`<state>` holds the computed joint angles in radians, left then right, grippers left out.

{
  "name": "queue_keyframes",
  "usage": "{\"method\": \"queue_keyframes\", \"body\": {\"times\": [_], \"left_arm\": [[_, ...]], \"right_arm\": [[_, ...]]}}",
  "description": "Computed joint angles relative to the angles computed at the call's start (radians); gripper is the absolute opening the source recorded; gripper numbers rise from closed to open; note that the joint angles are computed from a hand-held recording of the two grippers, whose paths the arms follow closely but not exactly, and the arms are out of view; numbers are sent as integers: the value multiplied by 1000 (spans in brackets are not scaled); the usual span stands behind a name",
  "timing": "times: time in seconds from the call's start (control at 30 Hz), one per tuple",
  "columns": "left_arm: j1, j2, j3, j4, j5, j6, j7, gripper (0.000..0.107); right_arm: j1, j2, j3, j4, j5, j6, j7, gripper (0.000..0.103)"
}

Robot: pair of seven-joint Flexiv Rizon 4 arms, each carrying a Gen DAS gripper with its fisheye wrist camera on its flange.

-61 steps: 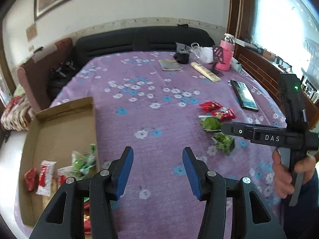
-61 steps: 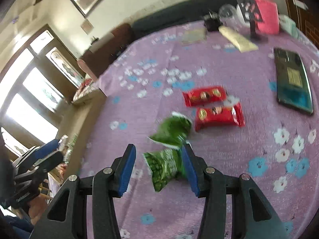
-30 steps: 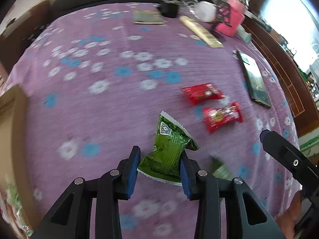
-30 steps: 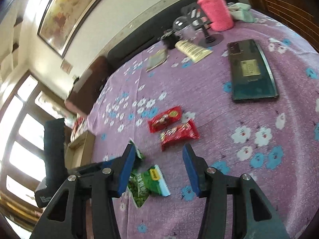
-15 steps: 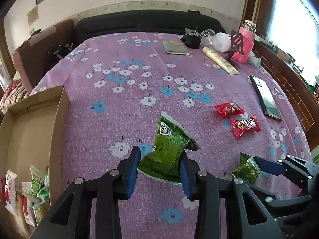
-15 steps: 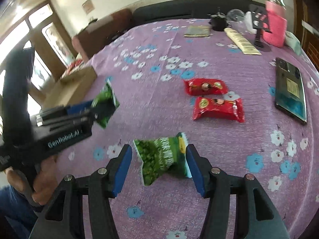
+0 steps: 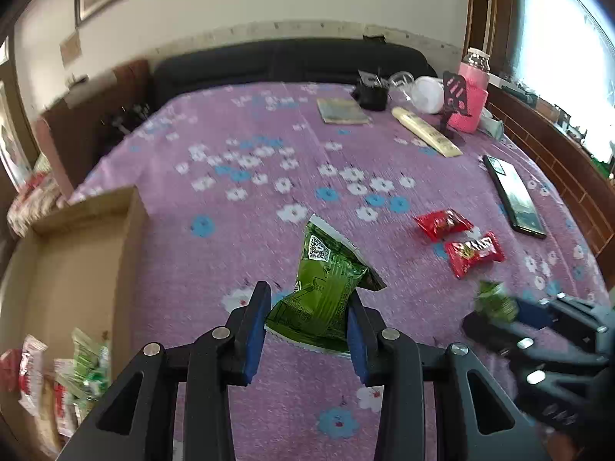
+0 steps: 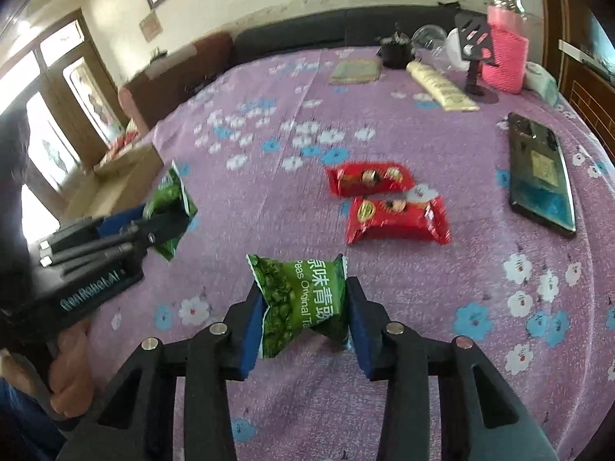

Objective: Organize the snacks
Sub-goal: 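Grasp a green pea packet with the left tool while the right tool grasps another green pea packet, then lift the green packet with the left tool while the right tool lifts its green packet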

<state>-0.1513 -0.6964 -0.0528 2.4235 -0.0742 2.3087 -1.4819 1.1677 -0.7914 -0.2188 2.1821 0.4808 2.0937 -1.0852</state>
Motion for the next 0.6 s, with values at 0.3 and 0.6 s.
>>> {"method": "queue_keyframes", "body": {"times": [0.3, 0.6], "left_arm": [[-131, -45, 63, 18, -145, 196, 63, 39], [-149, -68, 44, 24, -211, 288, 109, 39]], "right_arm": [[33, -2, -1, -13, 117, 106, -64, 38], [33, 3, 17, -41, 190, 103, -137, 39]]}}
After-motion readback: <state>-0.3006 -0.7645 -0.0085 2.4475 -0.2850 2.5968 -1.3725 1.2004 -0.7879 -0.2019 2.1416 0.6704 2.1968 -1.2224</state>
